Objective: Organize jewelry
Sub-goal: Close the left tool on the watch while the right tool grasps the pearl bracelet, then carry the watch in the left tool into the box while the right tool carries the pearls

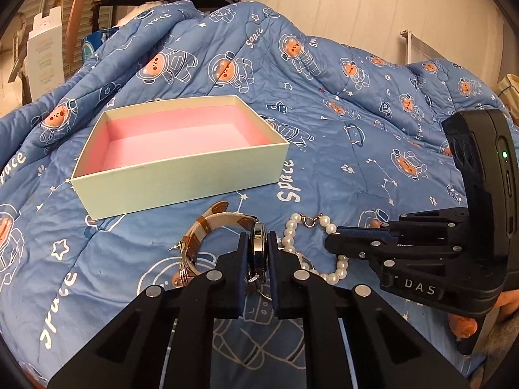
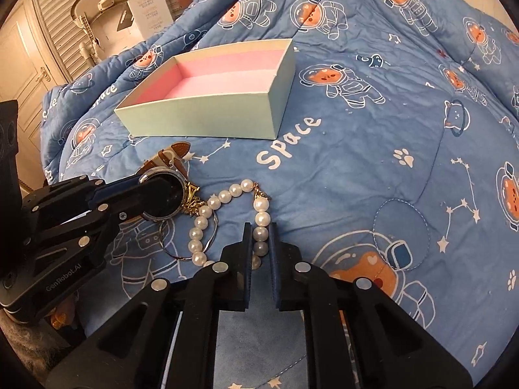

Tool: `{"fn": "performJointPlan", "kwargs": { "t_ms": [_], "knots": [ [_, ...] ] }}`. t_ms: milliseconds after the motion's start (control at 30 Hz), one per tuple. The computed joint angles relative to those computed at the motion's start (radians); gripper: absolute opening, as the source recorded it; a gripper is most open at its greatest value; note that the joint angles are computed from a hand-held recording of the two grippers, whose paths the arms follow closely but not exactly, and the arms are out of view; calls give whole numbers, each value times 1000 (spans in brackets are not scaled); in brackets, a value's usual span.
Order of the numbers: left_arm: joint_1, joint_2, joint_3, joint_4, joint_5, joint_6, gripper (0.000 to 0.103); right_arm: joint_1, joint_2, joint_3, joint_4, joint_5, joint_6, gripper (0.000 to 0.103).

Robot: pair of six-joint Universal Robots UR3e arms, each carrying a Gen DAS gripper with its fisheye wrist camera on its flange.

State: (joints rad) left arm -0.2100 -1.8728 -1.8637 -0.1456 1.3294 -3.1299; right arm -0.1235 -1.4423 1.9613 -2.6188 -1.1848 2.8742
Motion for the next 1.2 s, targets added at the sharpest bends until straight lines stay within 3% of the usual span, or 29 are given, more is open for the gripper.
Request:
{"fn": "performJointPlan", "kwargs": {
  "t_ms": [233,667,1200],
  "knots": [
    [17,60,-45,40,-25,-53,11,-6,-66,34,-30,25,-40,10],
    [81,202,-84,-2,-77,-73,11,-2,-144,-66,122,133,-135,10],
    [185,198,39,-103,-101,-33,11,45,45,-440,257,191,-156,10]
  ]
}}
